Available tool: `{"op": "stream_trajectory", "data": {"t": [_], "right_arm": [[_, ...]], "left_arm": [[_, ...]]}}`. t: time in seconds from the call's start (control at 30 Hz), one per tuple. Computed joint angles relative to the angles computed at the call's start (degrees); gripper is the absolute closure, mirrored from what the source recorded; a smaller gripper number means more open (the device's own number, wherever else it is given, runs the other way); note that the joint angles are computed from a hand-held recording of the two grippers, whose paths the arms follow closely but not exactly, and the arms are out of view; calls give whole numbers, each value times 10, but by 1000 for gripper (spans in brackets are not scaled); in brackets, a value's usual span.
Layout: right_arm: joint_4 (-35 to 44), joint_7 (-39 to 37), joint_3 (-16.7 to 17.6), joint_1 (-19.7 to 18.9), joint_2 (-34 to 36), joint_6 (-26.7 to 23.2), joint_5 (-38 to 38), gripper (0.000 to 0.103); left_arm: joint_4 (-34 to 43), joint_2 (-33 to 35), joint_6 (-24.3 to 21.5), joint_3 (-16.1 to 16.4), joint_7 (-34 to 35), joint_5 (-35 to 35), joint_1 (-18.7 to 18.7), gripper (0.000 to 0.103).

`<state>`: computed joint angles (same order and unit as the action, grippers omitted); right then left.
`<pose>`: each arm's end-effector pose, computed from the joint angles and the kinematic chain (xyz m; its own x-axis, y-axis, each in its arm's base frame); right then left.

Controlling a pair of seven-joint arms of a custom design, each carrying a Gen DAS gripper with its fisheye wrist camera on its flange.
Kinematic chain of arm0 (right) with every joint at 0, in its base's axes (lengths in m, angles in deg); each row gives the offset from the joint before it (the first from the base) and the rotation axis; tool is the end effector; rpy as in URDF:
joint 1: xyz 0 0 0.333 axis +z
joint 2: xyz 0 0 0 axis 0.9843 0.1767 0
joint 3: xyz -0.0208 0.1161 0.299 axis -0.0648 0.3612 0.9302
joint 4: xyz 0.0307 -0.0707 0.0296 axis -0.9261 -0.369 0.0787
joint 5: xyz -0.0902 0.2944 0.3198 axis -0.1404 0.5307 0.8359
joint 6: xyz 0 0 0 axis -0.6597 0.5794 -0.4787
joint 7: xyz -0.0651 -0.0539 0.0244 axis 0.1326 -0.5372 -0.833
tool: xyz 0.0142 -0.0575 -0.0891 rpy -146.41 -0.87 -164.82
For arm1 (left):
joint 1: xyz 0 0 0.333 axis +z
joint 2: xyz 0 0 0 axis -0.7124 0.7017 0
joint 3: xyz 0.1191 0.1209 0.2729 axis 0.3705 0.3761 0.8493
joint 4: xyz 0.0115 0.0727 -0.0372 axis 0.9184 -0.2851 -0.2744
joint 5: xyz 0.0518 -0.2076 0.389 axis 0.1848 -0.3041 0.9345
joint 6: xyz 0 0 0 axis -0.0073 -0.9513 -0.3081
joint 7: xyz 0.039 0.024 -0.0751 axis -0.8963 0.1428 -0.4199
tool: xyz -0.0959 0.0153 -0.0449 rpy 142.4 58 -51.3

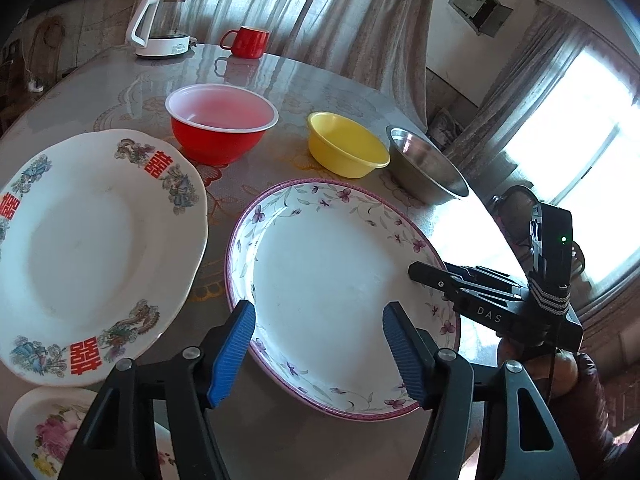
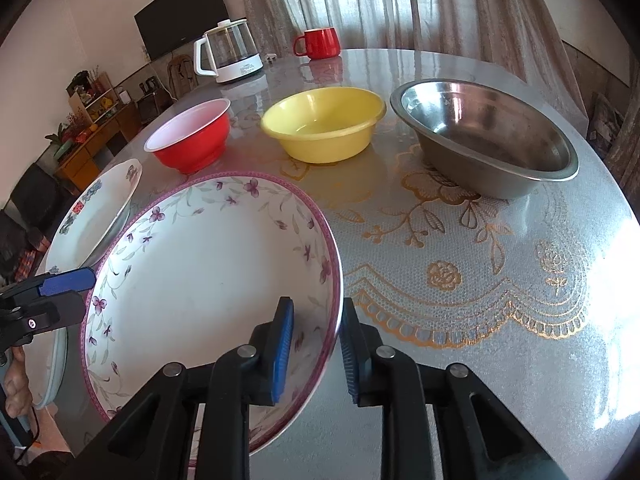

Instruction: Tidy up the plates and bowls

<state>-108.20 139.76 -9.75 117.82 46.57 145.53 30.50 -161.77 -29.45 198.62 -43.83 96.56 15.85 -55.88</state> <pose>0.5662 0.4915 0.3711 -0.1287 -0.9776 -0.1663 -0.8027 0.2012 -0.5615 0.5824 -0.2353 0.4174 -0.5748 -0.7194 0.3900 -0.7633 0.2996 -0.5723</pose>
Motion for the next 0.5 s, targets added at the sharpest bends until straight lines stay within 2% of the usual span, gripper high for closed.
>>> {"op": "stream_trajectory", "data": {"t": [0.1, 0.2, 0.4, 0.5], "right_arm": [[-3, 0, -1, 3, -2, -1, -7, 78], [-4, 7, -3, 5, -1, 4, -14, 77], [14, -3, -4, 13, 10, -16, -29, 69], [13, 2, -5, 15, 8, -18, -32, 70]], "left_arm": [[-1, -3, 1, 2, -11, -4, 2, 35], [4, 4, -4, 5, -35, 7, 4, 27], [26, 32, -2, -3, -63, 48, 2, 27], [23, 33, 19, -8, -68, 59, 0, 27]]}}
